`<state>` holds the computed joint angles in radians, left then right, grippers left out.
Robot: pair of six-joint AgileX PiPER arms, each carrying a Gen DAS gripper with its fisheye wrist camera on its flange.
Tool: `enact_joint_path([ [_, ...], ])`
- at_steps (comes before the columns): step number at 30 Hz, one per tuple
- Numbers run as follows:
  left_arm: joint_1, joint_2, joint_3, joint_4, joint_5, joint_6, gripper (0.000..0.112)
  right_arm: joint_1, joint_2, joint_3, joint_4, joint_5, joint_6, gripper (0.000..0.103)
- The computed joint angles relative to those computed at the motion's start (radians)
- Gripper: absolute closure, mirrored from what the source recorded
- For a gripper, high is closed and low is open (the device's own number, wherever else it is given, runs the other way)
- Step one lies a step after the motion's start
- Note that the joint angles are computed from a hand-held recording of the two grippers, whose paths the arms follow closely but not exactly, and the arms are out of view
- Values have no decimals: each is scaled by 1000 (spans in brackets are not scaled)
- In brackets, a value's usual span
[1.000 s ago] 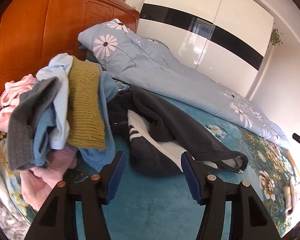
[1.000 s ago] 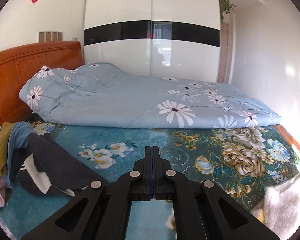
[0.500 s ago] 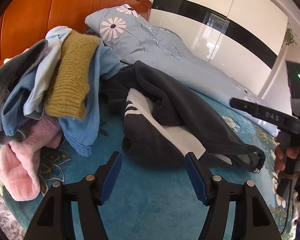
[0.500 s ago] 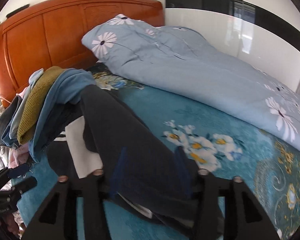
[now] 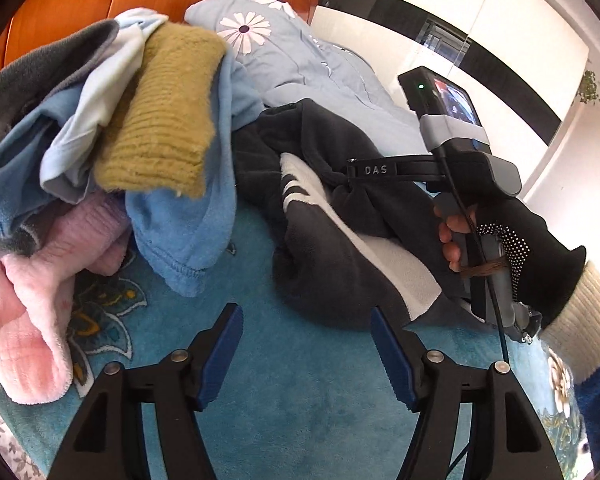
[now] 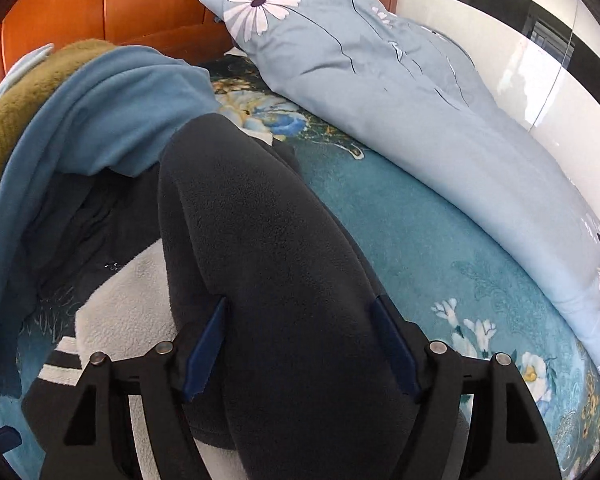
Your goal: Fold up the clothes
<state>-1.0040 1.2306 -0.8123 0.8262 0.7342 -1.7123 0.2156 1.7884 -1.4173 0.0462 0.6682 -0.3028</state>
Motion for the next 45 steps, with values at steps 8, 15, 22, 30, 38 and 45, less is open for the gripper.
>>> enact_joint_path([
  [8, -38, -70, 22, -29, 54, -6, 42, 17, -71, 44, -102, 14, 178, 83],
  [15, -152, -113, -31, -31, 217, -19, 42, -48, -229, 131, -71, 4, 156, 86],
  [22, -303, -129, -97, 10, 364, -55, 42, -86, -363, 203, -81, 35, 127, 87],
  [30, -269, -126, -100, -7, 344, -22, 42, -84, -430, 249, -168, 33, 190, 88],
  [38, -234, -117, -84, -11, 285, -15, 42, -199, -442, 221, -35, 65, 64, 93],
  [45, -87, -37, -89, -33, 125, 55, 42, -106, -415, 204, -40, 104, 34, 92],
])
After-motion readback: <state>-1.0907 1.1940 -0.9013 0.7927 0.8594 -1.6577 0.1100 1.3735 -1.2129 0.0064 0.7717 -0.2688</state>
